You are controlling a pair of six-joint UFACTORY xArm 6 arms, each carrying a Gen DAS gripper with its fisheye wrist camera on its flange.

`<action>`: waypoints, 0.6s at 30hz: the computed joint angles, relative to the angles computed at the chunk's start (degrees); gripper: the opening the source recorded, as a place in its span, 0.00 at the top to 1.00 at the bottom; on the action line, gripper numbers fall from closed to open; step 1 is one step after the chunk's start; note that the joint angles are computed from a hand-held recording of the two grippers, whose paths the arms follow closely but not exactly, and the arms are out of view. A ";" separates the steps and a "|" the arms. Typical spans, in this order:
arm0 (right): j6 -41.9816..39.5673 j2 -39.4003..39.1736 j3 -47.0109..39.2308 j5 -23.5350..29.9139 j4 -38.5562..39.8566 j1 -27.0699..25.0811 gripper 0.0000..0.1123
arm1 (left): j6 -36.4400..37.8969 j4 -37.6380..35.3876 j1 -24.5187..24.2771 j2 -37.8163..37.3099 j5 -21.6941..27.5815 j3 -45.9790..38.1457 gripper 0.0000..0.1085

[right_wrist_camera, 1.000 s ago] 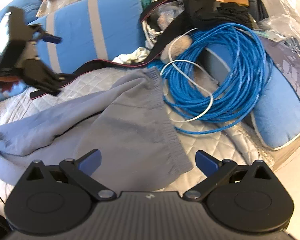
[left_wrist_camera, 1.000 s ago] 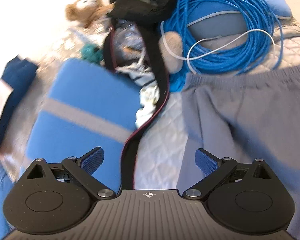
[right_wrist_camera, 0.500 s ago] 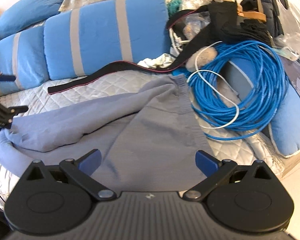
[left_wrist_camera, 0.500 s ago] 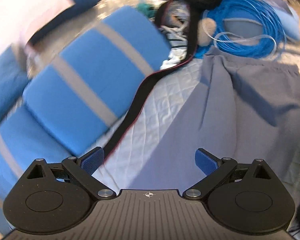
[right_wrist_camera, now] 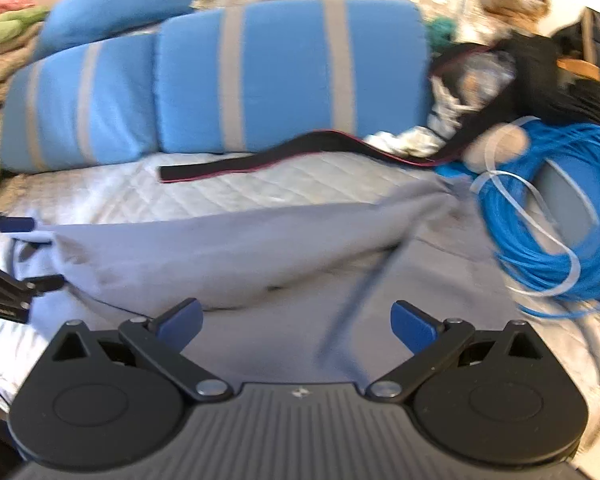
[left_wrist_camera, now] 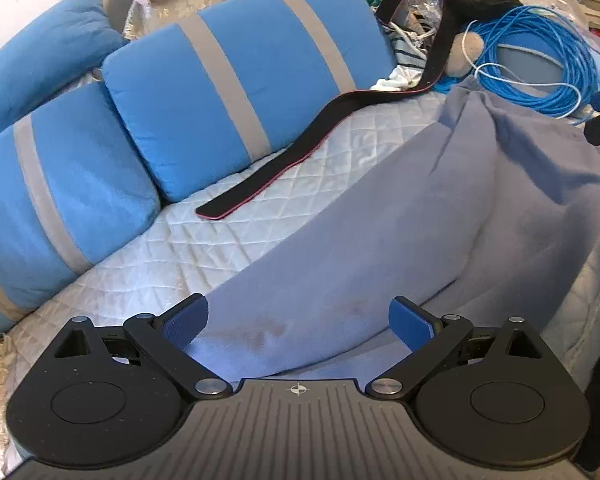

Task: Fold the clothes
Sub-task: 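Grasp the sweatpants fabric with the left gripper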

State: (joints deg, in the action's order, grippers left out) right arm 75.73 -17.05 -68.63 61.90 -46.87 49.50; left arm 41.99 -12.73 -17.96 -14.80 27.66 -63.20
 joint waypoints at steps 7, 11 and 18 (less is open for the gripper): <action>-4.15 3.86 -1.58 -6.68 -2.27 0.24 0.08 | 2.14 -2.65 2.42 0.52 -2.10 -0.77 0.09; -3.84 2.50 0.23 -8.74 -2.02 -0.52 0.08 | 5.06 -0.43 6.63 2.92 -0.30 -4.79 0.09; 2.91 -0.93 4.19 -12.06 3.35 -4.66 0.08 | 23.92 -3.16 17.25 8.51 6.44 -13.67 0.14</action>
State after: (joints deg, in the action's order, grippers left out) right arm 78.65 -17.98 -64.44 49.85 -43.53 44.84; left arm 65.91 -15.89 -0.72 -6.29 34.10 -76.87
